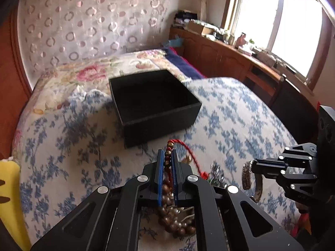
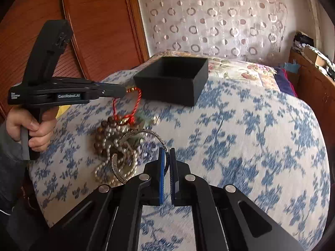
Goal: Organize jewelry
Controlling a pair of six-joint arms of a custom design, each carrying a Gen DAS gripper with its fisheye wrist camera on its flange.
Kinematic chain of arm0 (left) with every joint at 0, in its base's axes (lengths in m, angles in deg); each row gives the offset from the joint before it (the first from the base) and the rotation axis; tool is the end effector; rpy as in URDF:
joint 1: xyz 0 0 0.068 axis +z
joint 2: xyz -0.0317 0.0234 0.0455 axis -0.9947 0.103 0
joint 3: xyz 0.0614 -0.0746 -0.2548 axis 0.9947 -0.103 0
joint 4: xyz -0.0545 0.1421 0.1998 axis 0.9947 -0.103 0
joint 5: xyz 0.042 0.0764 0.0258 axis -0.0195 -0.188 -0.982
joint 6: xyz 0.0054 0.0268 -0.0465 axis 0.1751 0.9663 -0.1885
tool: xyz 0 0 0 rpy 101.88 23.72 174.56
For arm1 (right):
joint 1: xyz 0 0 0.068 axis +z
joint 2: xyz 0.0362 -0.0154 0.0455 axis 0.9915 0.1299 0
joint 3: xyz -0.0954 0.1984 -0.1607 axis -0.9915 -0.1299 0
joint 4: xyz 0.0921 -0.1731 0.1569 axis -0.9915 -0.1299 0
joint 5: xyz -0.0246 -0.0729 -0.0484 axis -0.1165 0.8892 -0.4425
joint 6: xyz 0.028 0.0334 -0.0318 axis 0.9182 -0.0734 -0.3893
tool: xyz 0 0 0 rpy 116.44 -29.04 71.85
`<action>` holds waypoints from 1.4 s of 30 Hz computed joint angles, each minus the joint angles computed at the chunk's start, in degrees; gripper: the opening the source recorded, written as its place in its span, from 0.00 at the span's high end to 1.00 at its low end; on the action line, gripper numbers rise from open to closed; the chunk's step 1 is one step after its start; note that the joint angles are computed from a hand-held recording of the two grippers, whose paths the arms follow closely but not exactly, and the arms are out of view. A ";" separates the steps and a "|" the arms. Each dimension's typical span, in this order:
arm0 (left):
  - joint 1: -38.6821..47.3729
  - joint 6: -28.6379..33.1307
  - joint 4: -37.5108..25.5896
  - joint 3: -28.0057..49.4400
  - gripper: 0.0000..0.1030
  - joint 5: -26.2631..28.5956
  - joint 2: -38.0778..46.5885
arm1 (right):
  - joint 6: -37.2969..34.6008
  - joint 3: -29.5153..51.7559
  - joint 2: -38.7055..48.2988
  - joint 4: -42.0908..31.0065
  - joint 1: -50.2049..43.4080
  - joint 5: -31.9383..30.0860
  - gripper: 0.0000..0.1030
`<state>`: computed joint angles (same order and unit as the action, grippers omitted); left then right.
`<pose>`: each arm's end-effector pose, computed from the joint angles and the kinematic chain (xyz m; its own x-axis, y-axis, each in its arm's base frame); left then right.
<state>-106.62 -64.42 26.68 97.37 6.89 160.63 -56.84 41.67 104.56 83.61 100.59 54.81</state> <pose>0.2862 -0.1260 0.2648 -0.6609 0.3154 -0.6810 0.5229 0.8444 -0.1164 0.2075 0.0738 0.1899 -0.6742 -0.1532 -0.7225 -0.3776 0.9122 0.1589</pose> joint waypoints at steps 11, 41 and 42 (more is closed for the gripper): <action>-0.01 -1.20 1.61 3.25 0.94 -0.41 -0.01 | -4.43 10.00 7.89 -0.66 -4.74 -3.27 0.95; 4.73 -0.68 2.15 17.37 0.94 -1.51 11.12 | -11.22 43.35 40.05 -5.95 -2.62 0.33 0.85; 4.66 -0.53 1.94 18.07 0.94 -1.45 11.97 | -11.19 42.99 39.76 -5.61 -2.47 0.72 0.85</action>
<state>-101.96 -64.95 28.62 115.44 5.45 172.60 -68.04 84.67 144.32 78.00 98.12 55.53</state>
